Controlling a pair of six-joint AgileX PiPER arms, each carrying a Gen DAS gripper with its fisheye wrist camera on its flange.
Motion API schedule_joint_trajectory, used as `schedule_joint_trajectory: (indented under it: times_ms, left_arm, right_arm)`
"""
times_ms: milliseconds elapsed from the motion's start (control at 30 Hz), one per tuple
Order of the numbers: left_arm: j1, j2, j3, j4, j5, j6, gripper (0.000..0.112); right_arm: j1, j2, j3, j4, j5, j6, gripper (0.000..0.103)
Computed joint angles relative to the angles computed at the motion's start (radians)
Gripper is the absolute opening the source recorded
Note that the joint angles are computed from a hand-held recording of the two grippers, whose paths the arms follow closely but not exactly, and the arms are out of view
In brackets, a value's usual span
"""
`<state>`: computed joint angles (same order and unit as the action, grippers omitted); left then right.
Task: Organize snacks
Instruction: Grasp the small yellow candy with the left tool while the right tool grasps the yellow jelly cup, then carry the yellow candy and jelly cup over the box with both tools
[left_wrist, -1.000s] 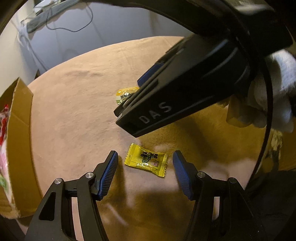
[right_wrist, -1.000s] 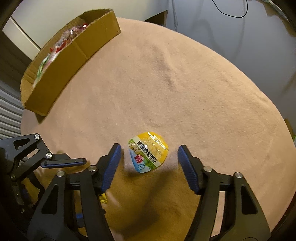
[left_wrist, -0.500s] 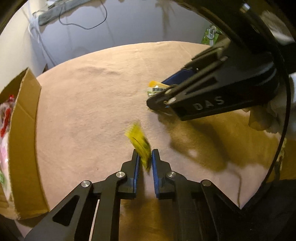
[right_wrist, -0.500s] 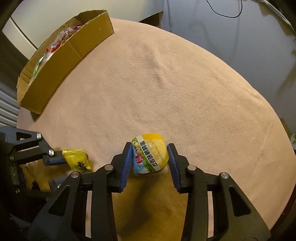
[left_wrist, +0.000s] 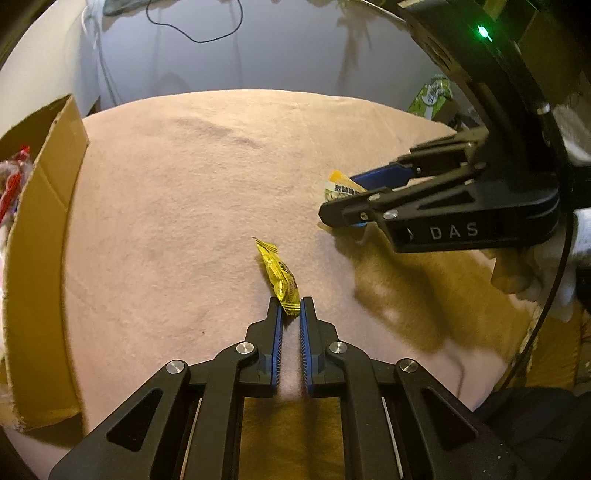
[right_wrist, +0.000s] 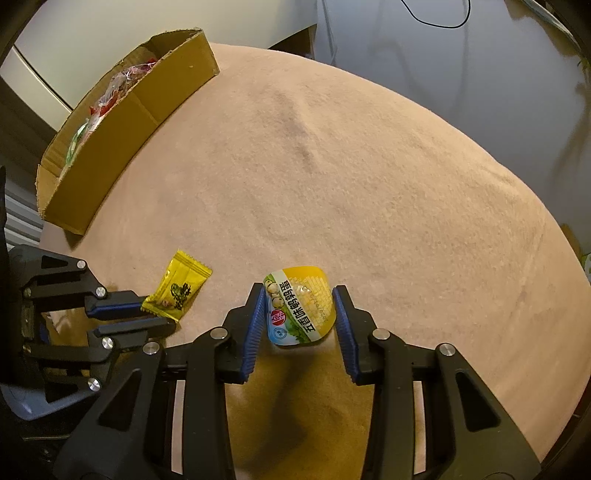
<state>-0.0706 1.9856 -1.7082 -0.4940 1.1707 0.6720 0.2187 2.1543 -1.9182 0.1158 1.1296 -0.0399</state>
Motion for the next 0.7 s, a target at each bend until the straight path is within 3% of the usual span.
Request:
schedule_joint_trajectory:
  times_ms: [333, 467, 600, 700]
  left_arm:
    - [0.007, -0.002, -0.021, 0.009, 0.013, -0.053, 0.008]
    - [-0.022, 0.012, -0.056, 0.036, 0.032, -0.12, 0.017]
    - [-0.044, 0.03, -0.095, 0.053, 0.032, -0.137, 0.017]
    - [-0.057, 0.035, -0.111, 0.068, 0.032, -0.142, 0.01]
  right_arm:
    - [-0.004, 0.003, -0.001, 0.005, -0.003, 0.006, 0.038]
    - [-0.003, 0.009, -0.012, 0.003, 0.003, 0.008, 0.038]
    - [0.0, 0.013, -0.019, 0.004, 0.007, 0.009, 0.038]
    - [-0.003, 0.011, -0.015, 0.007, 0.005, 0.009, 0.038]
